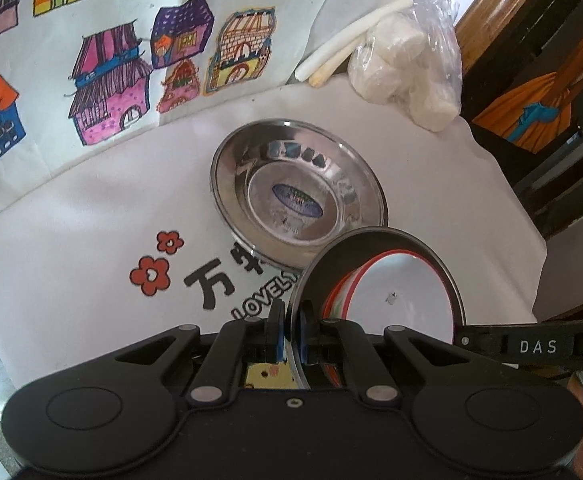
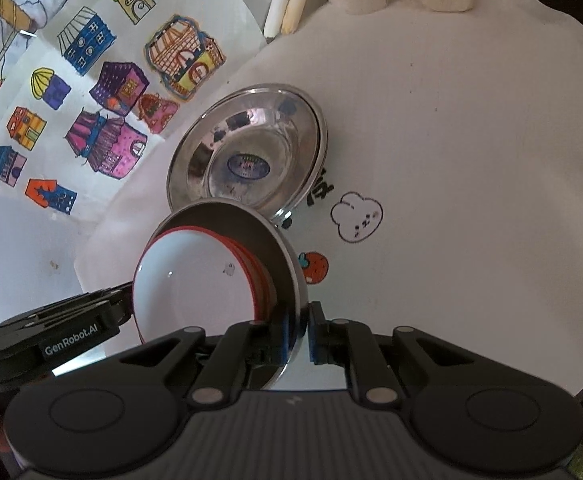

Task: Organize plates and bowls
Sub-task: 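Lift the bowl stack with both grippers and carry it over the steel plates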

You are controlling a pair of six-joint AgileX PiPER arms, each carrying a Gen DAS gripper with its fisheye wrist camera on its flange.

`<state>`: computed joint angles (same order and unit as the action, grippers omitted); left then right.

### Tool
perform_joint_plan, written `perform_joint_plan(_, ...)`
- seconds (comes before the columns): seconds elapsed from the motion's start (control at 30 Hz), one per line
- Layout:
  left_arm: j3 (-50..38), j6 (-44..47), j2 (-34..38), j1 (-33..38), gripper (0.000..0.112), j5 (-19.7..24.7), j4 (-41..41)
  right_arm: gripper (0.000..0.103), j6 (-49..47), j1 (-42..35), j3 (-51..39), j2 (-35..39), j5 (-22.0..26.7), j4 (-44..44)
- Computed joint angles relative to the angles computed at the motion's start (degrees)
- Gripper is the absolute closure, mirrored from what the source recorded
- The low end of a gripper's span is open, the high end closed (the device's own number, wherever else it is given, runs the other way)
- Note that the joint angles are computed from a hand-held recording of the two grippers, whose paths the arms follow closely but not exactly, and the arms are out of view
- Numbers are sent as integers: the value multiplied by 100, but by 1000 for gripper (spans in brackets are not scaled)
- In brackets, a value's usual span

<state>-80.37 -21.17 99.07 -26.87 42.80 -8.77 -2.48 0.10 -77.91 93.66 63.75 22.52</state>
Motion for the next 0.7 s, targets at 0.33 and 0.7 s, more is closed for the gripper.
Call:
perform_joint_plan(0.33, -443, -128, 218, 145, 108, -146, 15, 92, -117, -196, -798, 469, 126, 162)
perform_joint_plan(0.7, -907, -308, 665, 349, 108, -200, -33, 92, -14, -109, -1678, 1198, 172, 164)
